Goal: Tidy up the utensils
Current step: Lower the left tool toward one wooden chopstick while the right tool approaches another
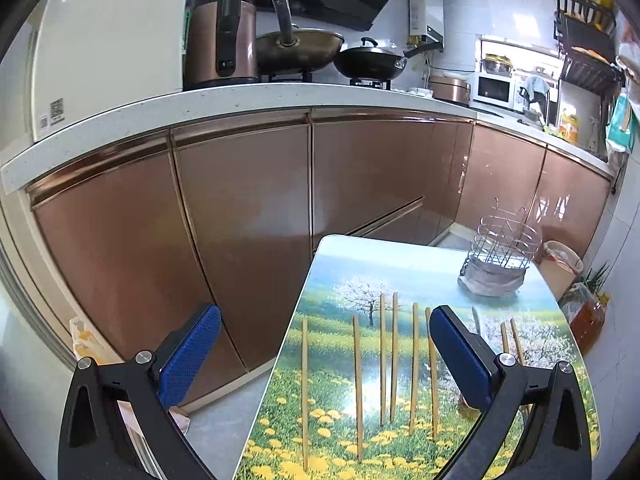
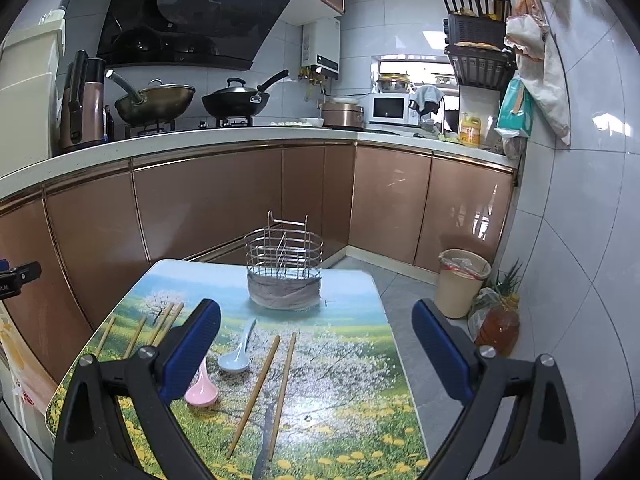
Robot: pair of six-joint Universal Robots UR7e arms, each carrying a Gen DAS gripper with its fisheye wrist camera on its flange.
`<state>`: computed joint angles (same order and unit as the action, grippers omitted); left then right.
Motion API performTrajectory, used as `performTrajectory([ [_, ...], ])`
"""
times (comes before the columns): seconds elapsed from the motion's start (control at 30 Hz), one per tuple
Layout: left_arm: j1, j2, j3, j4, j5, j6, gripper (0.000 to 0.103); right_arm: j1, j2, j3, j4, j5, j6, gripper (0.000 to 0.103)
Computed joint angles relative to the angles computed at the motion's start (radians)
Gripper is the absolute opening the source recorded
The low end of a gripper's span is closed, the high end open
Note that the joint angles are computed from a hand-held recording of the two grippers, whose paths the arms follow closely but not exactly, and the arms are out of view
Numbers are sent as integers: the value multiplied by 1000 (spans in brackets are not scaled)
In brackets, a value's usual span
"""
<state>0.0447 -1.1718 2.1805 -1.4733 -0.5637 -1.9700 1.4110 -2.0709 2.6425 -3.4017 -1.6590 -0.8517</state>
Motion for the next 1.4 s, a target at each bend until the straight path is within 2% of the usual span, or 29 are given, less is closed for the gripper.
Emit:
performTrajectory([
  [0.2,67,-7,-12,-77,39,121,102,73,88,-83,2,-69,6,97],
  [0.27,99,-9,-8,-128,39,172,98,80,117,-110,19,-82,12,96],
  [0.33,141,-7,5,-227,31,257,90,80,142,-133,45,-91,22,96],
  [0.5,245,26,44,-509,-18,466,79,51,246,-174,101,-120,38,96],
  [0.63,333,74,61,-787,-96,707,60,22,308,-197,138,-116,49,95],
  [0.7,374,100,43,-833,-124,769,52,10,346,-219,165,-122,52,94],
  [0.77,420,126,20,-888,-156,852,49,1,371,-244,210,-125,59,90],
  [0.83,466,157,-20,-896,-187,911,46,-2,401,-276,259,-144,66,78],
  [0.9,506,184,-55,-914,-224,977,46,-9,442,-338,379,-168,101,59],
  [0.97,547,214,-100,-906,-264,1018,46,-14,489,-389,459,-196,129,53],
  [1.17,649,284,-229,-818,-345,1065,38,-41,639,-562,701,-259,238,41],
  [1.3,685,311,-279,-779,-376,1085,32,-36,706,-627,768,-310,280,31],
  [1.4,704,325,-305,-754,-395,1083,31,-33,729,-663,830,-332,303,31],
])
